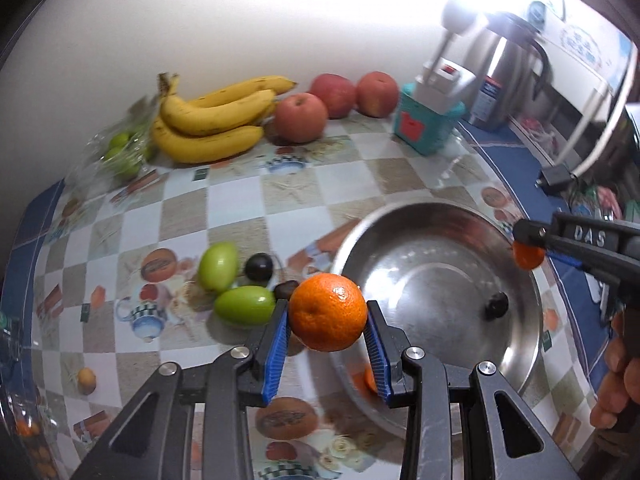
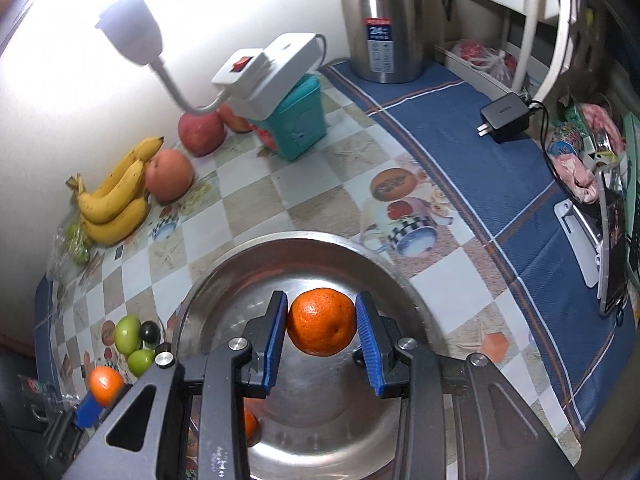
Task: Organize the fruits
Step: 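Lift and carry both held mandarins over the steel bowl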
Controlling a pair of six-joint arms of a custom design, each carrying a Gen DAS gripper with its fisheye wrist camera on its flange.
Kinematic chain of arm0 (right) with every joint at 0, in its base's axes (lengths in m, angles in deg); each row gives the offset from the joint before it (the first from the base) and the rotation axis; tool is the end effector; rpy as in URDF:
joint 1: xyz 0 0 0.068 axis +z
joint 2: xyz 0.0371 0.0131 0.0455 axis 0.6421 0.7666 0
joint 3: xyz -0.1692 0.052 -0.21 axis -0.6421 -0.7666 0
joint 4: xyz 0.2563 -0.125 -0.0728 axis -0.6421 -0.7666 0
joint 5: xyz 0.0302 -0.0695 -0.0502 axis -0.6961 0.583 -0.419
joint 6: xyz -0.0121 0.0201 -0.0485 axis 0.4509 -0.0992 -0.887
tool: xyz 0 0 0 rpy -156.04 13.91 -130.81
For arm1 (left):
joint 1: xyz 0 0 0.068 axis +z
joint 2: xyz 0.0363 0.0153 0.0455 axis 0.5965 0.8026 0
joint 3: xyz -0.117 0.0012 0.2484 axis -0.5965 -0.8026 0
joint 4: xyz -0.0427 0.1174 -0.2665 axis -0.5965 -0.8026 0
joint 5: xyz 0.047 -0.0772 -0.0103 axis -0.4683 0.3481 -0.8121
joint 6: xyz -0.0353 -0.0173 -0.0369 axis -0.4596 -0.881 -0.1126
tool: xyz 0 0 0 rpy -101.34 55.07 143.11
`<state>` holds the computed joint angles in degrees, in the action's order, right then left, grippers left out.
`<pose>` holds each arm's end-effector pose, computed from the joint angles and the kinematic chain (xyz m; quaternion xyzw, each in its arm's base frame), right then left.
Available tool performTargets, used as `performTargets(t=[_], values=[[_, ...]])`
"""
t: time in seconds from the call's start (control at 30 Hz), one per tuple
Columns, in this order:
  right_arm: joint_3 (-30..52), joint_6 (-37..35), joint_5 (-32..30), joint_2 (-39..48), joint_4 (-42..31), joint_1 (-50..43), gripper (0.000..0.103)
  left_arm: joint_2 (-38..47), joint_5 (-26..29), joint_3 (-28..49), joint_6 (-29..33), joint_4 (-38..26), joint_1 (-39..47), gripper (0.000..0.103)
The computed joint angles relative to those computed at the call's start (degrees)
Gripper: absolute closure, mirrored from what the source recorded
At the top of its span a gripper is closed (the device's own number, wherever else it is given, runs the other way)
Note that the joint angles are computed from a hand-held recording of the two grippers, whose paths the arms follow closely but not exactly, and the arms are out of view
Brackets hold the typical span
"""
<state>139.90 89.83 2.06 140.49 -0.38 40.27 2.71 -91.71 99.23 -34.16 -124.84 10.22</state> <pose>0.3322 0.0082 0.2040 0.0330 0.9742 0.0994 0.2000 0.2378 -0.1092 0.1950 -0.0840 0.9650 -0.0169 0.2479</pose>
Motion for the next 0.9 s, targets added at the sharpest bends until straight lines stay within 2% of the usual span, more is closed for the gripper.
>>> performTargets(t=[0.37, 0.9], values=[[-0.6, -1.1, 0.3, 1.7, 2.1, -1.4, 0.067, 8.8, 0.5, 2.2, -0.2, 4.2, -3.5, 0.064], [-2.6, -2.9, 1.9, 6.2, 8.1, 0.6, 0.066, 13.9, 0.3, 1.5, 1.3, 10.0, -2.8, 0.064]])
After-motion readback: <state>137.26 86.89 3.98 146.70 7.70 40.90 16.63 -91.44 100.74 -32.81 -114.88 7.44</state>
